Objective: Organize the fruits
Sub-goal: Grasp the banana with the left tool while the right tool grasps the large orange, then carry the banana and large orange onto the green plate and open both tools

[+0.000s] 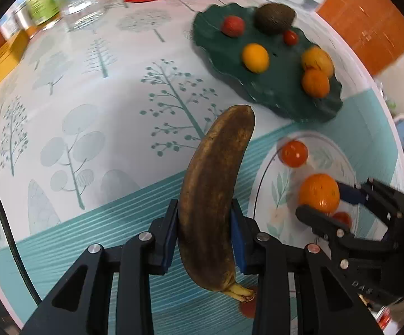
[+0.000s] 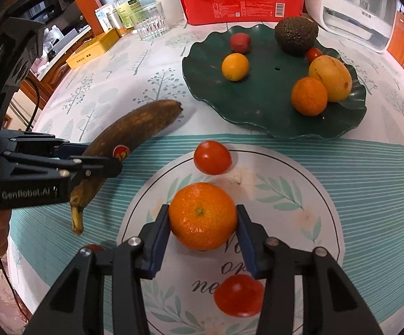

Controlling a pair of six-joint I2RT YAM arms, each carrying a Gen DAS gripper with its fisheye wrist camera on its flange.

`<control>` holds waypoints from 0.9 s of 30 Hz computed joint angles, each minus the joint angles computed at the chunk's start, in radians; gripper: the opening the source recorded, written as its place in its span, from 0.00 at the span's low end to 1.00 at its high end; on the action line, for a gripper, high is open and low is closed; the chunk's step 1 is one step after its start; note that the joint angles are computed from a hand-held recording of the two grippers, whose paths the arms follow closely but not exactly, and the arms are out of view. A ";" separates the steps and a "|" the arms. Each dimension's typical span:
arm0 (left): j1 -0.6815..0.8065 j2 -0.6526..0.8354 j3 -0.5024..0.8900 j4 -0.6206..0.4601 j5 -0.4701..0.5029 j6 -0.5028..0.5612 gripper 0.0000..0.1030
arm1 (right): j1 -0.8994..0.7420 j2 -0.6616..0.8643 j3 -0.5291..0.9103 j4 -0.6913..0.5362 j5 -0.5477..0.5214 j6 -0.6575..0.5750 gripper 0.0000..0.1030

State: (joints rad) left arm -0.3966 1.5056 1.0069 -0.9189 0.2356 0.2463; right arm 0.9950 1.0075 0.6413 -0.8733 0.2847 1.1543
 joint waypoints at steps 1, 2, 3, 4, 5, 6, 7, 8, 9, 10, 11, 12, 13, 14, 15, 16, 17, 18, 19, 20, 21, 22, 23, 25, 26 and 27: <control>0.005 -0.008 0.003 -0.004 0.004 -0.016 0.31 | -0.002 -0.008 0.002 -0.003 -0.001 -0.001 0.44; 0.001 -0.023 -0.001 -0.008 0.007 -0.031 0.31 | -0.002 -0.019 0.005 -0.010 0.001 0.000 0.44; 0.010 -0.026 0.010 -0.020 0.012 -0.034 0.31 | -0.004 -0.031 0.009 -0.019 0.003 0.000 0.44; 0.013 -0.033 0.018 -0.030 0.019 -0.049 0.31 | -0.005 -0.043 0.015 -0.029 0.005 -0.002 0.44; 0.015 -0.039 0.023 -0.038 0.024 -0.056 0.31 | -0.007 -0.053 0.022 -0.041 0.009 -0.004 0.44; 0.015 -0.049 0.030 -0.045 0.027 -0.067 0.31 | -0.013 -0.064 0.028 -0.052 0.010 -0.010 0.44; 0.016 -0.057 0.041 -0.053 0.026 -0.073 0.31 | -0.023 -0.074 0.034 -0.061 0.009 -0.019 0.44; 0.009 -0.061 0.051 -0.056 0.024 -0.086 0.31 | -0.038 -0.092 0.044 -0.075 0.007 -0.033 0.44; 0.001 -0.057 0.063 -0.054 0.021 -0.099 0.31 | -0.052 -0.106 0.050 -0.087 0.006 -0.047 0.44; -0.008 -0.064 0.073 -0.060 0.018 -0.113 0.31 | -0.066 -0.119 0.059 -0.101 0.006 -0.061 0.44; -0.022 -0.067 0.087 -0.063 0.011 -0.131 0.31 | -0.089 -0.134 0.073 -0.120 0.006 -0.086 0.44; -0.037 -0.075 0.094 -0.061 -0.002 -0.156 0.31 | -0.109 -0.143 0.083 -0.131 0.005 -0.106 0.44; -0.055 -0.079 0.110 -0.066 -0.007 -0.180 0.31 | -0.131 -0.153 0.092 -0.142 0.001 -0.129 0.44; -0.067 -0.077 0.123 -0.065 -0.009 -0.196 0.31 | -0.165 -0.167 0.108 -0.158 -0.003 -0.165 0.44; -0.081 -0.079 0.134 -0.064 -0.013 -0.214 0.31 | -0.191 -0.175 0.119 -0.167 -0.007 -0.191 0.44; -0.105 -0.082 0.152 -0.064 -0.024 -0.243 0.31 | -0.229 -0.186 0.134 -0.180 -0.013 -0.232 0.44; -0.126 -0.078 0.166 -0.059 -0.034 -0.264 0.31 | -0.256 -0.194 0.145 -0.188 -0.018 -0.261 0.44; -0.152 -0.072 0.183 -0.049 -0.049 -0.292 0.31 | -0.301 -0.203 0.160 -0.195 -0.030 -0.308 0.44; -0.176 -0.066 0.200 -0.042 -0.065 -0.316 0.31 | -0.349 -0.211 0.173 -0.199 -0.044 -0.357 0.44; -0.200 -0.053 0.218 -0.037 -0.080 -0.341 0.31 | -0.386 -0.215 0.182 -0.200 -0.055 -0.395 0.44; -0.220 -0.041 0.237 -0.033 -0.092 -0.364 0.31 | -0.444 -0.215 0.197 -0.199 -0.076 -0.454 0.44; -0.234 -0.033 0.253 -0.033 -0.099 -0.381 0.31 | -0.493 -0.213 0.207 -0.194 -0.094 -0.504 0.44; -0.252 -0.015 0.278 -0.032 -0.109 -0.402 0.31 | -0.551 -0.206 0.221 -0.186 -0.116 -0.564 0.44; -0.281 0.014 0.315 -0.029 -0.136 -0.432 0.31 | -0.658 -0.188 0.243 -0.169 -0.159 -0.671 0.44; -0.294 0.030 0.330 -0.023 -0.150 -0.447 0.31 | -0.729 -0.172 0.255 -0.151 -0.195 -0.738 0.44; -0.304 0.044 0.346 -0.020 -0.161 -0.461 0.31 | -0.768 -0.156 0.262 -0.137 -0.215 -0.772 0.44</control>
State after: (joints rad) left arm -0.7001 1.5500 1.3529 -0.9387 0.0742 -0.2149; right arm 0.2272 0.8511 0.9038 -1.0106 0.0695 0.3820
